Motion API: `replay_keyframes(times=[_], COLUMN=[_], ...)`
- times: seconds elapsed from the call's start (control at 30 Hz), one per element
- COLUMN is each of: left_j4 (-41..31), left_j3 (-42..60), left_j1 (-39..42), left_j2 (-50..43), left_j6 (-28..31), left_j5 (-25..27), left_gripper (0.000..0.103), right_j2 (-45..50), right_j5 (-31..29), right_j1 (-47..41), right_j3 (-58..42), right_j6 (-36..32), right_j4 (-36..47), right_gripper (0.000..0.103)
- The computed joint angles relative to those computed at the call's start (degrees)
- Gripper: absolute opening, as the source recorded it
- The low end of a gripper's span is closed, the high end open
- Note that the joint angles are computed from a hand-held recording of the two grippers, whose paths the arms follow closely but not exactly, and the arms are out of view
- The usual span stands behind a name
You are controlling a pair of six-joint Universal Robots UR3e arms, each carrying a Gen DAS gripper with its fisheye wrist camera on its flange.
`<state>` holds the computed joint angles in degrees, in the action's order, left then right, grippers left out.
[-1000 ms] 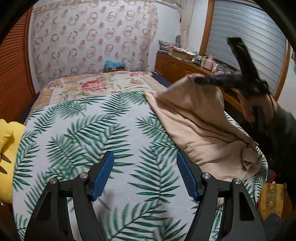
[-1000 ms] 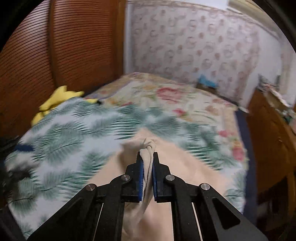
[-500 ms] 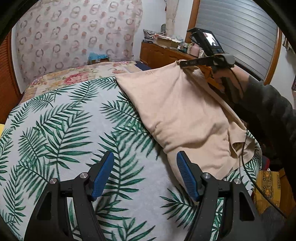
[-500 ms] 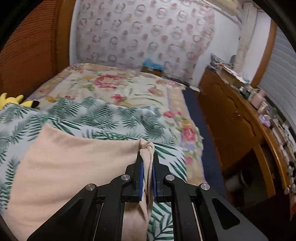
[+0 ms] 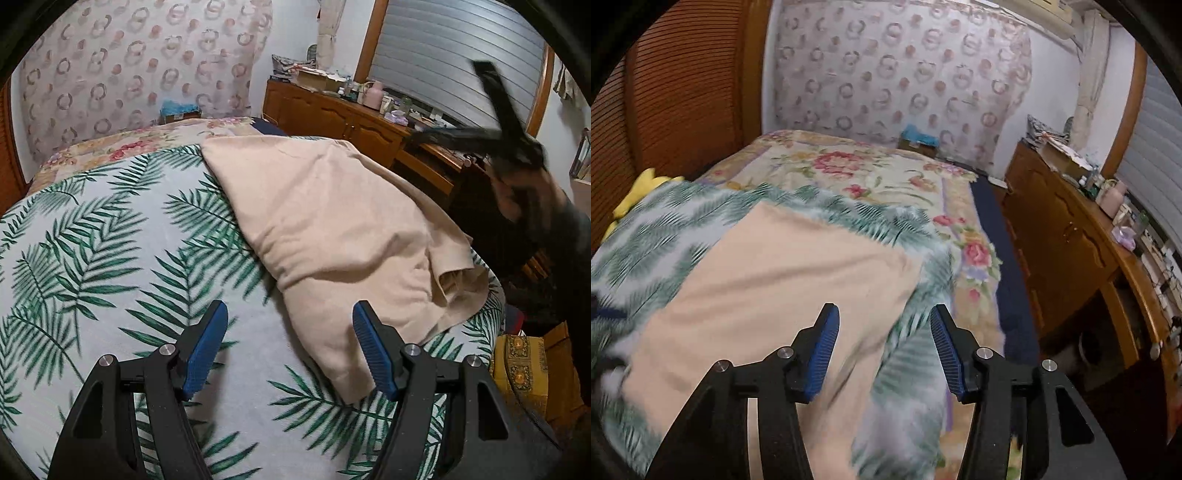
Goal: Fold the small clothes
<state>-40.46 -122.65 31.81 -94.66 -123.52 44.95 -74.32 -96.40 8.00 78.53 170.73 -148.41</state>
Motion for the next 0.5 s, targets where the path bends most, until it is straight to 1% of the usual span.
replay_keyframes(times=[0.07, 0.17, 0.27, 0.4, 0.47, 0.5], left_j4=[-0.15, -0.13, -0.16, -2.08, -3.83, -4.35], left_j3=[-0.70, -1.77, -2.85, -4.28, -4.64, -4.64], left_j1=[-0.37, -0.50, -0.19, 1.00, 1.32, 1.15], left_j2=[0.25, 1.10, 2.15, 3.93, 4.91, 5.22], left_j6=[0.36, 0.71, 1.17, 3.56, 5.09, 5.43], left_j5=[0.34, 0.93, 0.97, 0.03, -0.33, -0.12], left_gripper=[0.071, 0.071, 0.071, 0.071, 0.058, 0.056], right_j2=[-5.43, -10.57, -12.88, -15.49, -17.67, -18.30], right_j5=[2.31, 4.61, 7.52, 10.43, 12.11, 12.56], right_j1=[-0.09, 0.33, 0.36, -0.75, -1.85, -2.31], right_j3=[8.84, 19.42, 26.44, 31.50, 33.81, 34.52], right_j6=[0.23, 1.45, 2.55, 2.64, 2.82, 2.67], right_j4=[-2.64, -6.54, -10.11, -12.31, -12.09, -11.98], right_gripper=[0.053, 0.053, 0.053, 0.053, 0.053, 0.053])
